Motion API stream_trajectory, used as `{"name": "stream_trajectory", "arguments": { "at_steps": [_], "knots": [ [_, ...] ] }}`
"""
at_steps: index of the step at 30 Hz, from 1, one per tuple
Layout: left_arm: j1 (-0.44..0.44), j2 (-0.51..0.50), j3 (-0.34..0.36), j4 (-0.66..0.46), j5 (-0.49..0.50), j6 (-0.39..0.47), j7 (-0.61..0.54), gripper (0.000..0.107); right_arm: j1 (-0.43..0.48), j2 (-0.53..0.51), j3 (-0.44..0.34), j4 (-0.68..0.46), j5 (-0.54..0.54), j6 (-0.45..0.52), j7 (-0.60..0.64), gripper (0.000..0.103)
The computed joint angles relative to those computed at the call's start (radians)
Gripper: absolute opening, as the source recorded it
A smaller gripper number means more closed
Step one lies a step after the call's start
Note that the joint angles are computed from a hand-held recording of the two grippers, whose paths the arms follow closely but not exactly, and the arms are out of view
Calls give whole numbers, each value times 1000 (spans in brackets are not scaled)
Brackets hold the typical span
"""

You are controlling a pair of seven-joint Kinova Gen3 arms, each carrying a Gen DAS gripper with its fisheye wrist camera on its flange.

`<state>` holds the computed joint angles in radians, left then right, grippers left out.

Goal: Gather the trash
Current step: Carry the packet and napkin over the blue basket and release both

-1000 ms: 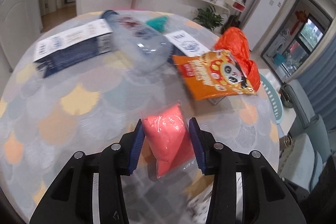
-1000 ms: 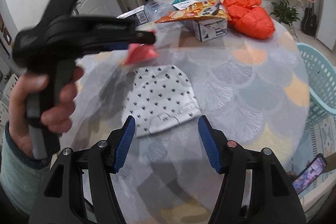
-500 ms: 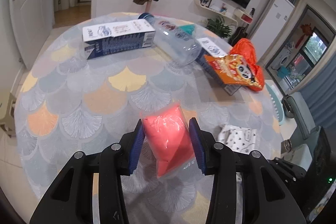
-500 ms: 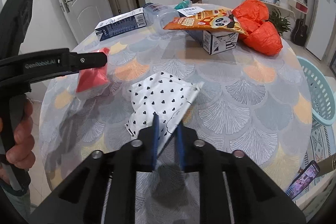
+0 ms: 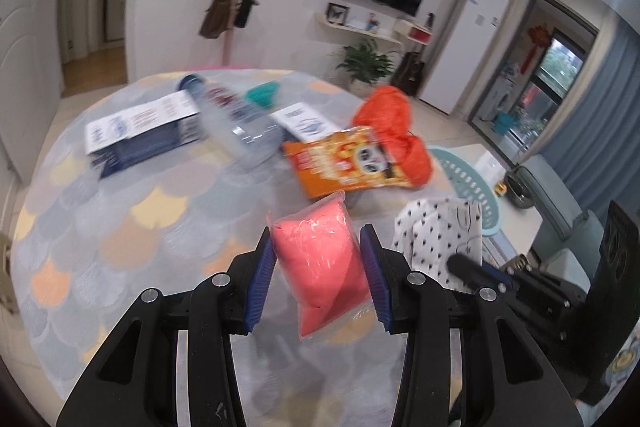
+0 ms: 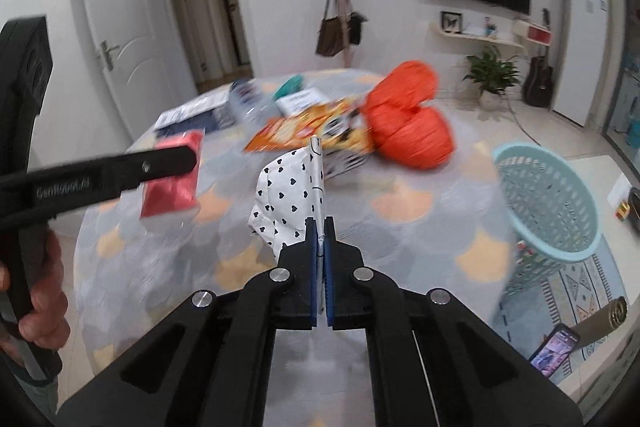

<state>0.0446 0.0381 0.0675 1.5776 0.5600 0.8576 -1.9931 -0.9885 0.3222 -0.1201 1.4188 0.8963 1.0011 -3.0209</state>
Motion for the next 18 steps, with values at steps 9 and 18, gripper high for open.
{"name": "stream_trajectory", "arguments": {
  "at_steps": [9,18],
  "knots": [
    [88,87,71,-150,-63,2,61,41,40,-89,-10,95,123,80,-133,2],
    [230,243,127,-383,-218,25,188,41,166,-151,-32,185,197,110,-262,2]
  ]
}}
